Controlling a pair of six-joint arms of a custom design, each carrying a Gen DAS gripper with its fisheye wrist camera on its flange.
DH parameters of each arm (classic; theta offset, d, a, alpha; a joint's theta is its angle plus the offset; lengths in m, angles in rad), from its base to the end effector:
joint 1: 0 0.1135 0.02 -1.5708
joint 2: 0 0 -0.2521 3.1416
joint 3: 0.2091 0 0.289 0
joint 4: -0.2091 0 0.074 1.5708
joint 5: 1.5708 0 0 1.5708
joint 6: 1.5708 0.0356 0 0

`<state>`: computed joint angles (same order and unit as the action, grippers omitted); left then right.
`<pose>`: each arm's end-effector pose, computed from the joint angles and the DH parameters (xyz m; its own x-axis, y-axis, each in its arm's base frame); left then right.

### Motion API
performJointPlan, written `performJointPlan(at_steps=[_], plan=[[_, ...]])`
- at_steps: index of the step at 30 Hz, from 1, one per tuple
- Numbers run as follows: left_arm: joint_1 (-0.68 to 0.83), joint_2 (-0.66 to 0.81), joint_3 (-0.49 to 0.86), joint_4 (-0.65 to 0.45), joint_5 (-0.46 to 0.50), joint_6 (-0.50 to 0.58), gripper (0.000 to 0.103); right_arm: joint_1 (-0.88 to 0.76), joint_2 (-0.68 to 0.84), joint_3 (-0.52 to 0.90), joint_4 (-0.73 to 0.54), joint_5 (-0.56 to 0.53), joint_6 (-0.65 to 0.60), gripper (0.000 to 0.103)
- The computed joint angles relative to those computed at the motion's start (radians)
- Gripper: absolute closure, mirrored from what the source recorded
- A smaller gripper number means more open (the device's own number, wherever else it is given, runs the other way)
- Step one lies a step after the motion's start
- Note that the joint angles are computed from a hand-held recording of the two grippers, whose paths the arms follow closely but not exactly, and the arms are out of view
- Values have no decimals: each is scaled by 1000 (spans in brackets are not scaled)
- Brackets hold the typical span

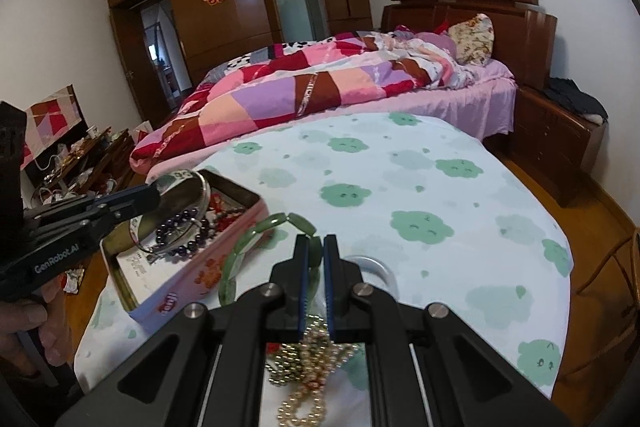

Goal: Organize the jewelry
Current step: 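Carry both bangles into the tin and open both tools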

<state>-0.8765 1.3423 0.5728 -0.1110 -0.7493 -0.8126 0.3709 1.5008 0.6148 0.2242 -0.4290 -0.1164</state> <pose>0.1923 -0.1931 0.1283 -0.5463 -0.1747 -0.8192 -0.1621 0.9816 -0.1012 0.2850 0.1267 0.1186 -0.4951 -0.3058 -0.8132 -0.6977 0.6978 0.1623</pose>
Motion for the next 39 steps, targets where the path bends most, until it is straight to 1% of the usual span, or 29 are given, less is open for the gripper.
performJointPlan(at_steps=[5,11,16,19,24,30,39], plan=[[-4,-46,-32,-31,-15,-32,99,46,-9,4,-8,21,-3,94],[3,-152,-85,-113,-50,-78,99,103,-9,25,-24,42,-13,94],[26,-244,-130,-202,-80,-125,99,149,2,54,-32,59,-18,94],[45,-281,-151,-234,-78,-136,99,175,18,78,-39,66,-17,94],[84,-299,-183,-224,-50,-135,99,231,42,115,-53,89,-20,94],[103,-287,-197,-198,-28,-126,99,285,82,156,-59,113,-28,94],[156,-293,-237,-147,19,-97,98,331,162,219,-84,136,-34,94]])
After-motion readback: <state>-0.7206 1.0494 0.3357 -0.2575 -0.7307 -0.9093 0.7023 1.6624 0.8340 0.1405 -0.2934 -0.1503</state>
